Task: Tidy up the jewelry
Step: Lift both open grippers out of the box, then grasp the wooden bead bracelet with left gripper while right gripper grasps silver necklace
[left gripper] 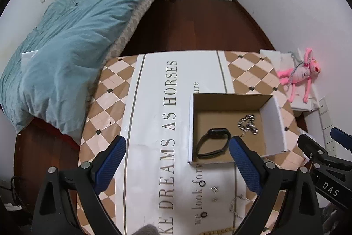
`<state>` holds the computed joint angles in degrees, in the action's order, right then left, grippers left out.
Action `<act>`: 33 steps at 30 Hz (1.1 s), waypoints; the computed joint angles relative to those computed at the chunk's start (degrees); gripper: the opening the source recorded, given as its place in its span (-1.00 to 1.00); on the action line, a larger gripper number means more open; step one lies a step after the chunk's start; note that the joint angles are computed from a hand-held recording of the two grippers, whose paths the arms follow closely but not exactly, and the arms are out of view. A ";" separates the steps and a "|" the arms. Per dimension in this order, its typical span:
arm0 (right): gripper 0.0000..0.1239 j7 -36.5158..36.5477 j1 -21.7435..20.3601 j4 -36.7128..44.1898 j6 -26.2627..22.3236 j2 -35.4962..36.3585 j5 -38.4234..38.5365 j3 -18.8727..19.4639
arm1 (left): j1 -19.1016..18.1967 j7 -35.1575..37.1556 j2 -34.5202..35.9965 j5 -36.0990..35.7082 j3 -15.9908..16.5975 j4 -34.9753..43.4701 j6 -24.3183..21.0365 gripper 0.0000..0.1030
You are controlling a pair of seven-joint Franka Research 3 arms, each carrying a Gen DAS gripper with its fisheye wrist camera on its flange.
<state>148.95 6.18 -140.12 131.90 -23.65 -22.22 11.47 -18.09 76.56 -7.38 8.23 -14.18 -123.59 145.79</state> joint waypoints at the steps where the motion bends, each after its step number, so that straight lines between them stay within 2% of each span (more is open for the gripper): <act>1: 0.50 0.71 0.03 -0.19 -0.63 -1.24 -0.57 0.59 | -0.08 0.23 -0.75 -0.47 0.08 -0.44 0.05 0.86; 5: 0.50 2.03 0.40 -0.91 -2.76 -5.46 -1.27 2.19 | -0.97 2.03 -5.20 -3.75 0.82 -3.25 0.72 0.85; 13: 0.50 3.47 1.22 -2.68 -5.08 -13.04 -0.10 4.81 | -1.94 2.50 -11.88 -5.22 1.70 -6.95 0.55 0.86; 21: 0.50 2.54 4.70 -8.46 -6.12 -18.34 7.32 6.12 | -2.42 2.24 -17.03 -4.07 2.44 -14.97 1.08 0.85; 24: 0.50 2.93 6.91 -12.97 -4.34 -18.29 11.50 5.91 | -2.83 2.48 -17.70 -3.37 2.42 -19.51 0.33 0.85; 26: 0.50 3.51 8.50 -16.50 -1.51 -17.71 14.66 5.50 | -3.01 2.08 -17.60 -3.20 2.31 -21.52 -0.41 0.85; 33: 0.49 6.46 11.24 -23.55 3.38 -16.86 19.76 6.17 | -6.75 6.92 -14.22 -10.20 4.41 -26.85 -1.01 0.81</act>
<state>155.41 17.42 -163.67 135.28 -40.51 -2.47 17.64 -24.84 83.48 -21.60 -1.97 -9.77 -150.45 144.77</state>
